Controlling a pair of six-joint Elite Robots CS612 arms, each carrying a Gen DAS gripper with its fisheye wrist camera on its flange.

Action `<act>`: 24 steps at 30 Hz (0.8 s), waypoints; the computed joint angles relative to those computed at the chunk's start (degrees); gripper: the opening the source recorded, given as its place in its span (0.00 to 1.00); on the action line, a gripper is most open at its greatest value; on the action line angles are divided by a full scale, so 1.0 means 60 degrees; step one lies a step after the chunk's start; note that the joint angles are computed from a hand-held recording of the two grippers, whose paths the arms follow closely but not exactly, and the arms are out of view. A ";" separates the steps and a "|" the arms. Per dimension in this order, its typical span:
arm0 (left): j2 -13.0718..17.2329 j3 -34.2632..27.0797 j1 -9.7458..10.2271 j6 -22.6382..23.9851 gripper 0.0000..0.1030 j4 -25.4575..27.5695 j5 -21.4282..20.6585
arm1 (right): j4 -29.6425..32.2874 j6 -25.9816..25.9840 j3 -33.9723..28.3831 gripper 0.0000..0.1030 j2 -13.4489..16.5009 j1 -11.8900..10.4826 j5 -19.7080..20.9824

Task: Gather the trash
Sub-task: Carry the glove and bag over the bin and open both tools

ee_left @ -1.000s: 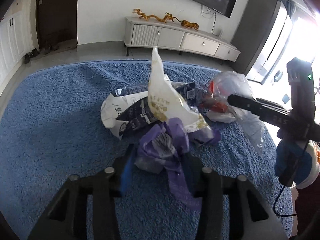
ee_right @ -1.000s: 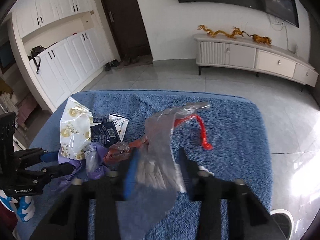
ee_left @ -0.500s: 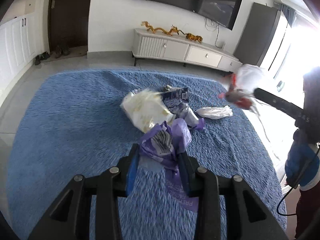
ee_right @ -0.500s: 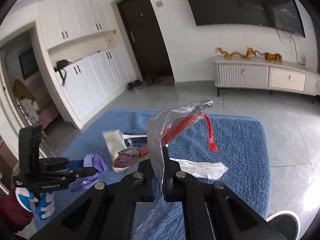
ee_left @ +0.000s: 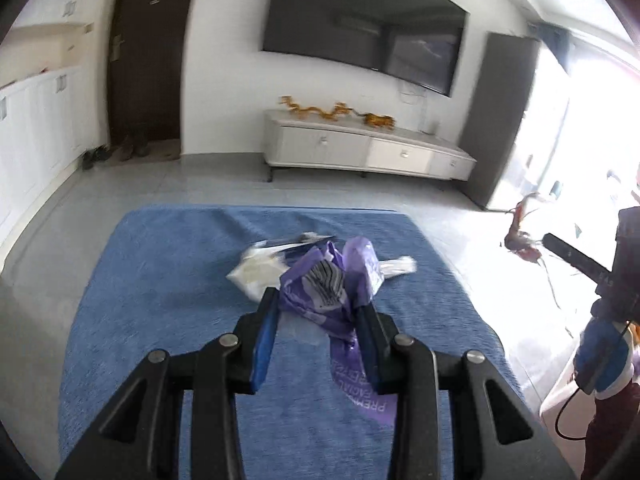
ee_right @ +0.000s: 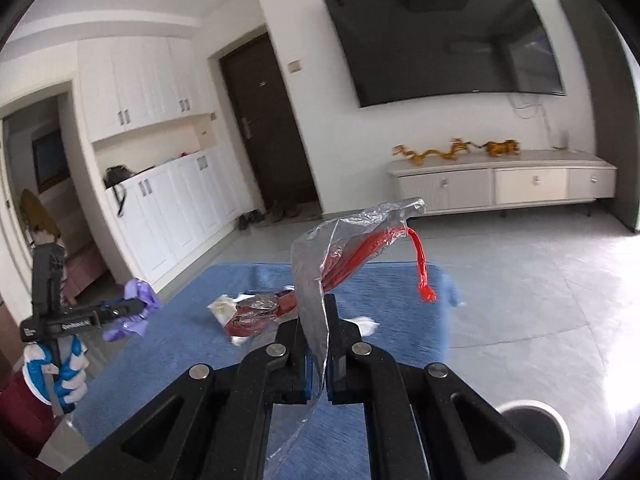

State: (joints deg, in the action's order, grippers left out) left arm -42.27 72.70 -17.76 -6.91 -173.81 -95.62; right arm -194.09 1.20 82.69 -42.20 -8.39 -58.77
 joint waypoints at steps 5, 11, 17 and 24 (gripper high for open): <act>0.0300 -0.0714 -0.0541 0.0915 0.34 0.0781 -0.0552 | -0.0422 0.0376 0.0675 0.04 -0.0187 -0.0407 -0.0677; 0.1158 -0.2248 -0.1336 0.2105 0.34 0.2676 -0.1349 | -0.0088 0.0681 0.1228 0.05 -0.0107 -0.0875 -0.1657; 0.2438 -0.4493 -0.1961 0.2258 0.34 0.5280 -0.1987 | 0.0776 0.1575 0.1239 0.05 0.0360 -0.1348 -0.1998; 0.4288 -0.7781 -0.2432 0.2275 0.39 0.8096 -0.1576 | 0.2004 0.1979 0.0755 0.06 0.0994 -0.1653 -0.2092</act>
